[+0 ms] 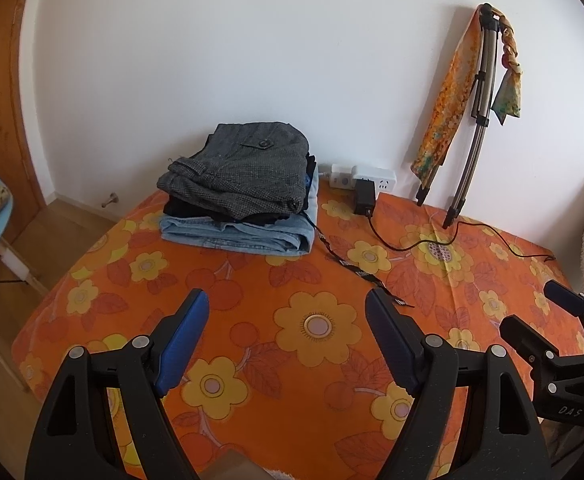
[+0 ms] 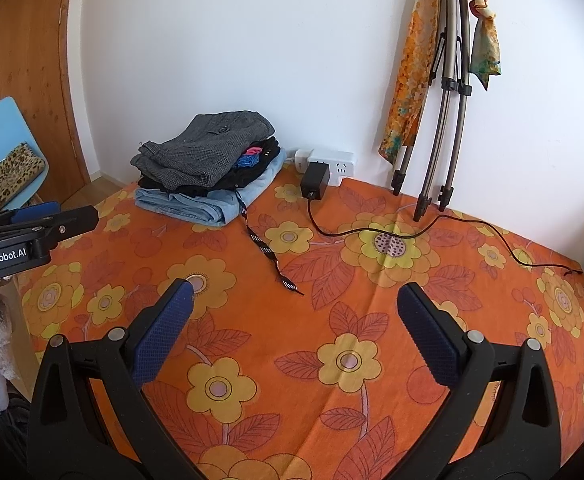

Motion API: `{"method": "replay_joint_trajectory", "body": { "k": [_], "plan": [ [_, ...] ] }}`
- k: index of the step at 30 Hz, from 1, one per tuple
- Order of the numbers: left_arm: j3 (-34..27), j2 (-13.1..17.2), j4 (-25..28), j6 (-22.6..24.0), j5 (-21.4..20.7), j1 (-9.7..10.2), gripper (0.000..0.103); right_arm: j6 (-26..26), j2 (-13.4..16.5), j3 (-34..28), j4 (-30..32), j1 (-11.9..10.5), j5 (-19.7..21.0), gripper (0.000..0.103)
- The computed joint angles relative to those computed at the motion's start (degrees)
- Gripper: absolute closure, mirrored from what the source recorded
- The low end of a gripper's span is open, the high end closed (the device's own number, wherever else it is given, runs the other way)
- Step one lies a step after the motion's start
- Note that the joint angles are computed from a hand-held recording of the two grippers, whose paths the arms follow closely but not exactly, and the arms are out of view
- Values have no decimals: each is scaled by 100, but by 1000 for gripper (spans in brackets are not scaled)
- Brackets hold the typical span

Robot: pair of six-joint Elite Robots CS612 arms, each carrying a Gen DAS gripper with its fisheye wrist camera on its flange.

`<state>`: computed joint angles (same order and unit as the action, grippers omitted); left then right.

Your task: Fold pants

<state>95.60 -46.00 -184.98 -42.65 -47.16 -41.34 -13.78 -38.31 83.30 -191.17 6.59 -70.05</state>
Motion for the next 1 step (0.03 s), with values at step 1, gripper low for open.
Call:
{"method": "replay_joint_trajectory", "body": {
  "k": [1],
  "plan": [
    [2, -2, 9, -7, -3, 3, 23, -6, 2, -3, -1, -1, 2, 0]
  ]
}}
